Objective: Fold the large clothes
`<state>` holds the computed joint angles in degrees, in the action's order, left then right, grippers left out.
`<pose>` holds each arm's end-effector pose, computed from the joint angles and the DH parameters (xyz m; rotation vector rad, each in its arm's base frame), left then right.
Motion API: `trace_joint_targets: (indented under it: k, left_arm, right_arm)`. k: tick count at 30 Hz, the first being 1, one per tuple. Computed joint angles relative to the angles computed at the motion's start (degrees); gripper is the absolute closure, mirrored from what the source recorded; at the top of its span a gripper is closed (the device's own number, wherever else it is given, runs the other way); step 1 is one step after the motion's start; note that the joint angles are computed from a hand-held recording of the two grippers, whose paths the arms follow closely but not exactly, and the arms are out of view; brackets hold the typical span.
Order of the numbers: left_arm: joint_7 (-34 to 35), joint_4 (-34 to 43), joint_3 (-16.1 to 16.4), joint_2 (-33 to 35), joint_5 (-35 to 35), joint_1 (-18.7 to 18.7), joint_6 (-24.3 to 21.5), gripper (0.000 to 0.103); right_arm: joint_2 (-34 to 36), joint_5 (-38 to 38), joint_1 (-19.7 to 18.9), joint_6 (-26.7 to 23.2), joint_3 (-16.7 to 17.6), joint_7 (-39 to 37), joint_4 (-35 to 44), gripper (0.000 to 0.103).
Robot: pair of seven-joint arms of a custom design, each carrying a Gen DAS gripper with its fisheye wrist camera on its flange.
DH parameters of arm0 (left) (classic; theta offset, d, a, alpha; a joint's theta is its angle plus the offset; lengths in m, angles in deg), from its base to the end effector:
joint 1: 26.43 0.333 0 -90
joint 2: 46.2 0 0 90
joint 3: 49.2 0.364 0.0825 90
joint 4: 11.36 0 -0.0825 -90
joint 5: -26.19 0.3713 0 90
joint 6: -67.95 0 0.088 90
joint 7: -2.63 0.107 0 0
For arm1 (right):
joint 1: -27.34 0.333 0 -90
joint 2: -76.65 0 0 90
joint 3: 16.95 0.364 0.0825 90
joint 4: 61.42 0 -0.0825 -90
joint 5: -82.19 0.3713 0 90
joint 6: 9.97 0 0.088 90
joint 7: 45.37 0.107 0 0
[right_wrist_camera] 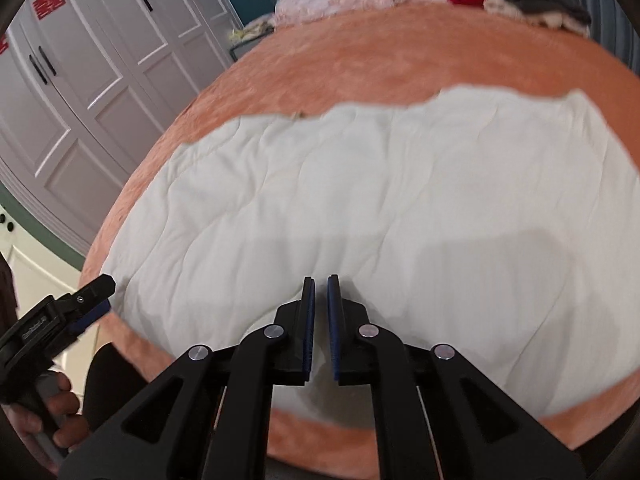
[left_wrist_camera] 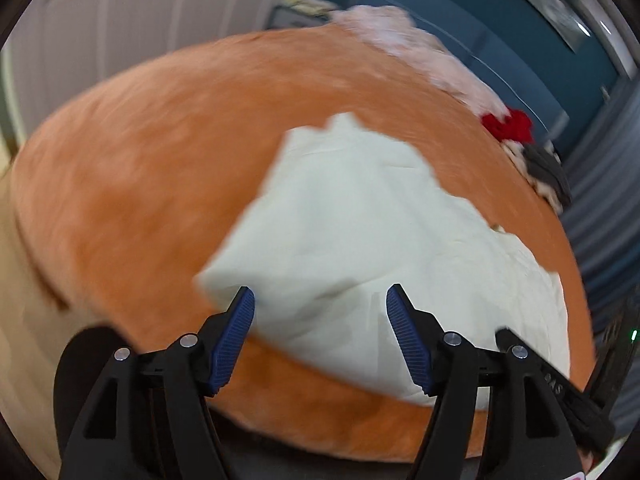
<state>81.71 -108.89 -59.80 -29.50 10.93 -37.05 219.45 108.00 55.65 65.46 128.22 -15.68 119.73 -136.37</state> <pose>0.6512 -0.2274 0.5507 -2.0669 1.9905 -1.0247 0.6003 0.4834 0.5322 -1.4157 2.0671 -0.3397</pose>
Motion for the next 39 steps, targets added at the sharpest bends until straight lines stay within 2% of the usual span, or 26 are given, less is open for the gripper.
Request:
trace_joint_targets:
  k: [4,7,9,10,13,15,16,17,18,20,22,24,28,32,34,37,39]
  left_arm:
    - [1.1,0.8,-2.2,1.8,-9.7,3.7,-4.2,0.037]
    - [4.3,1.1,-4.6,3.2,-17.8,5.3,-3.1,0.037]
    - [5.2,2.9,-5.1,4.8,-20.2,5.1,-3.1,0.033]
    - [5.2,3.6,-5.1,5.5,-20.9,4.9,-3.0,0.028]
    - [4.7,5.2,-5.1,6.9,-21.7,4.2,-2.5,0.024]
    - [4.4,5.8,-4.8,7.2,-21.0,3.7,-2.5,0.024]
    - [4.5,6.0,-4.9,7.1,-21.0,3.8,-2.6,0.028]
    - [5.5,5.8,-5.3,6.9,-21.7,4.1,-2.2,0.042]
    - [6.7,5.0,-5.6,6.2,-22.3,4.5,-1.8,0.049]
    - [9.6,4.3,-5.8,4.8,-22.8,5.1,-1.3,0.081]
    - [13.8,3.7,-7.2,3.6,-27.3,7.4,-2.8,0.086]
    - [16.6,3.0,-7.2,2.1,-30.4,8.3,-4.2,0.088]
    - [19.9,1.6,-5.1,-1.7,-27.3,6.2,-3.2,0.089]
    - [21.9,1.5,-4.2,-4.2,-24.5,4.3,-2.8,0.089]
    - [22.7,1.8,-3.8,-5.1,-22.1,3.1,-2.2,0.089]
    - [23.7,2.4,-3.6,-6.1,-17.7,1.1,-1.3,0.089]
    - [24.0,3.4,-3.8,-6.1,-15.2,-0.3,-1.1,0.089]
  right_arm:
    - [1.9,1.6,0.2,-4.0,0.9,-2.6,3.2,0.097]
    - [2.7,3.0,-0.1,-5.1,1.2,-4.2,4.5,0.097]
    - [2.2,3.9,-0.5,-3.4,1.2,-3.7,2.8,0.098]
    - [1.5,4.5,-0.9,-1.2,1.2,-2.6,1.0,0.098]
    - [0.3,5.7,-1.7,3.9,1.2,0.1,-2.7,0.098]
    - [0.0,6.1,-1.9,5.1,1.2,0.9,-3.7,0.098]
    - [0.1,6.3,-2.0,4.8,1.4,0.8,-3.5,0.098]
    - [0.3,6.5,-2.0,4.0,1.5,0.5,-2.7,0.098]
    - [0.6,6.8,-2.0,2.7,1.7,-0.2,-1.8,0.098]
    - [0.8,7.7,-2.2,-0.1,2.2,-1.7,0.0,0.098]
    - [0.4,9.4,-2.6,-3.1,3.3,-4.0,1.4,0.098]
    - [-0.9,11.0,-3.0,-3.7,4.2,-6.0,0.6,0.098]
    - [-1.1,15.2,-3.6,-5.7,6.4,-10.8,1.2,0.098]
    - [3.4,16.7,-2.3,-8.0,6.4,-13.9,7.1,0.098]
    - [5.3,17.6,-2.0,-7.2,6.1,-14.6,9.1,0.100]
    - [6.8,17.5,-1.6,-1.9,5.1,-15.1,9.0,0.103]
    - [6.4,16.9,-1.3,-0.4,4.5,-15.2,8.0,0.103]
